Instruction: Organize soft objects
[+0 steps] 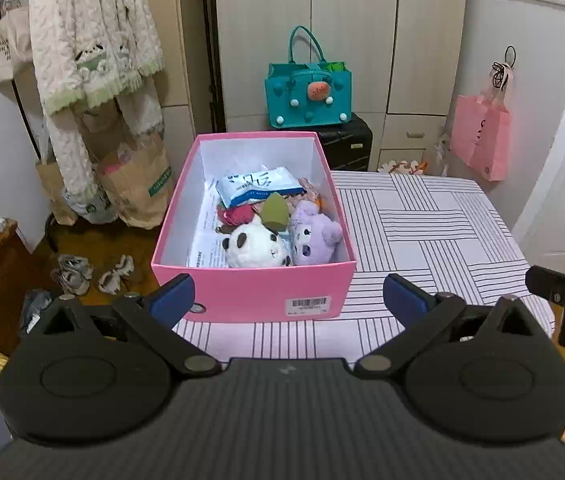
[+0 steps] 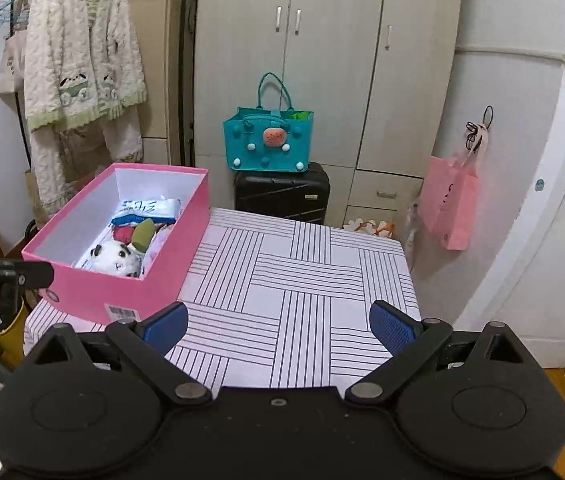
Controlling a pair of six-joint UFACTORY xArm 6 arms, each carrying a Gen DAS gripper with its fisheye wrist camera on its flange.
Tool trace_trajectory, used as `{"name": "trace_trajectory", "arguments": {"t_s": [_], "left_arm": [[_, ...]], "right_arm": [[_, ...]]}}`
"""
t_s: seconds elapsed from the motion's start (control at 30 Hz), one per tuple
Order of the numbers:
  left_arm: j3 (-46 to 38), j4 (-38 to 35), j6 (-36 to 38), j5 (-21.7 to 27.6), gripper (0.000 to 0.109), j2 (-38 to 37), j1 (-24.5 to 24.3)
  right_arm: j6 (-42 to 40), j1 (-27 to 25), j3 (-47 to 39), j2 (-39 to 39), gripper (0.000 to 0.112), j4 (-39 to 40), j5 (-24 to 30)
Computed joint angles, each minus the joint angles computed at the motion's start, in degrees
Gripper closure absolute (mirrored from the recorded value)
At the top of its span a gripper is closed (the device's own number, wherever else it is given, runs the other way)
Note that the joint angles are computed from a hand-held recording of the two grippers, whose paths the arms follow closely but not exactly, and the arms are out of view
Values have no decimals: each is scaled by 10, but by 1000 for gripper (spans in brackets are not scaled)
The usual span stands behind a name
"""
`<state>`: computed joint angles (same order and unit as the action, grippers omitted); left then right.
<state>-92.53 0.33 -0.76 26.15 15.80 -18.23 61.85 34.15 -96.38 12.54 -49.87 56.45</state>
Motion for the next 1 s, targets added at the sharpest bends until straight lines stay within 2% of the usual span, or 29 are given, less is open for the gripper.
{"name": "trace_trajectory", "arguments": {"t_s": [0.2, 0.4, 0.67, 0.9, 1.0], "left_arm": [[4, 13, -6, -16, 7, 4, 0], [10, 101, -79, -36, 6, 12, 2], [18, 114, -92, -50, 6, 16, 5], [39, 73, -46, -73, 6, 8, 2], [44, 82, -48, -81, 6, 7, 2]], "right_arm": [[-10, 10, -30, 26, 13, -19, 43], [-1, 4, -31, 31, 13, -7, 44], [31, 8, -5, 13, 13, -14, 37], [40, 12, -12, 20, 13, -23, 52], [42, 7, -10, 20, 13, -15, 44]]}}
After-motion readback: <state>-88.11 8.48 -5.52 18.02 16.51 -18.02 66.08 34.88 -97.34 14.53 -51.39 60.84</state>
